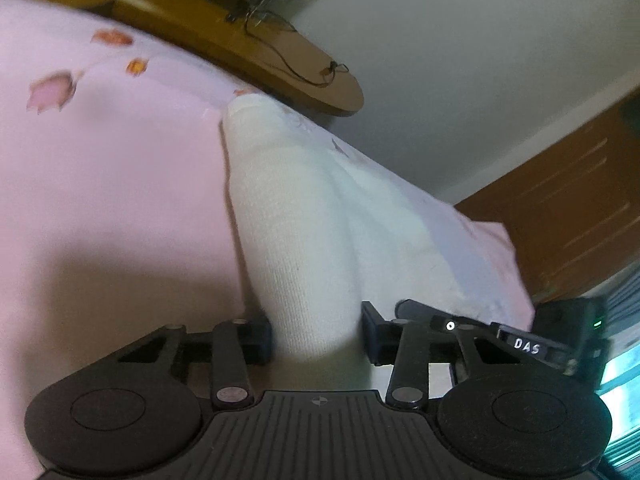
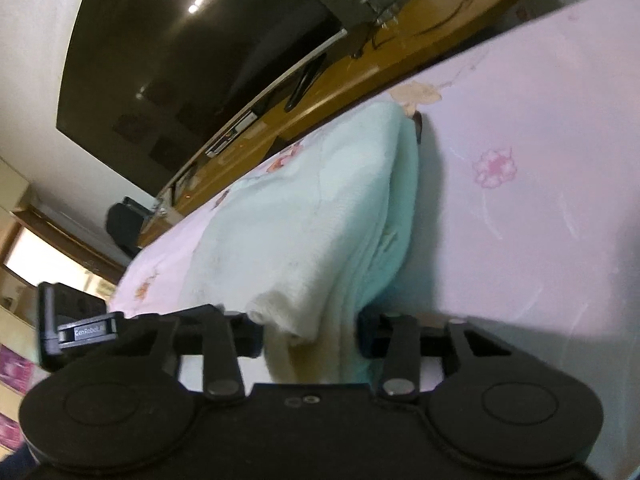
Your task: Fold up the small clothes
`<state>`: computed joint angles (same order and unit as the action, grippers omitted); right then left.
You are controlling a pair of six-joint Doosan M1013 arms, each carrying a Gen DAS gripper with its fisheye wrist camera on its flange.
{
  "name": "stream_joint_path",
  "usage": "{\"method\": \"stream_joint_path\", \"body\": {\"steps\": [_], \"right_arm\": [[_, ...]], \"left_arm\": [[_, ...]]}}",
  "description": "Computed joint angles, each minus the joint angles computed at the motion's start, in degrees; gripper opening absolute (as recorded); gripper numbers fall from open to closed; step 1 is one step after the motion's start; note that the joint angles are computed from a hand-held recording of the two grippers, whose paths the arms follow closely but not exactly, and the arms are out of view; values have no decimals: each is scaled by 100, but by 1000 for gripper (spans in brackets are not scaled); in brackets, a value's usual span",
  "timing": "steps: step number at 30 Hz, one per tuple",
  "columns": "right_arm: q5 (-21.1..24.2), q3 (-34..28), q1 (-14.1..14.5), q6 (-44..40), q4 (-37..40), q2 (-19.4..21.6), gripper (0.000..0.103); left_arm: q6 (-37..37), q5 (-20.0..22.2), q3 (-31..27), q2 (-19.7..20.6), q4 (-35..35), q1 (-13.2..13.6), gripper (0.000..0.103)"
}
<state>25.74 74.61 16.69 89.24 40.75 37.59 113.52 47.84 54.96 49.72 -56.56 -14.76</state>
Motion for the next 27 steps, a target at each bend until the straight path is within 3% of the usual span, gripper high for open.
{"method": "stream_joint_path", "body": {"steps": [5,14,22,27], "right_arm": [[-212,-14,137,411,-677,-126,32],[-6,-562,441,227,-825,-116,32],[385,-1531,928,-216,-76,495,32],[819,-2113,1217,248,-114,939,32]], "left_arm": [[273,-54,125,-180,-205,49,38],[986,-336,907,-904,-619,458,38],[1062,-624,1921,-1616,-419,1148,38],[704,-564,2263,-1677,133,1481,38]]}}
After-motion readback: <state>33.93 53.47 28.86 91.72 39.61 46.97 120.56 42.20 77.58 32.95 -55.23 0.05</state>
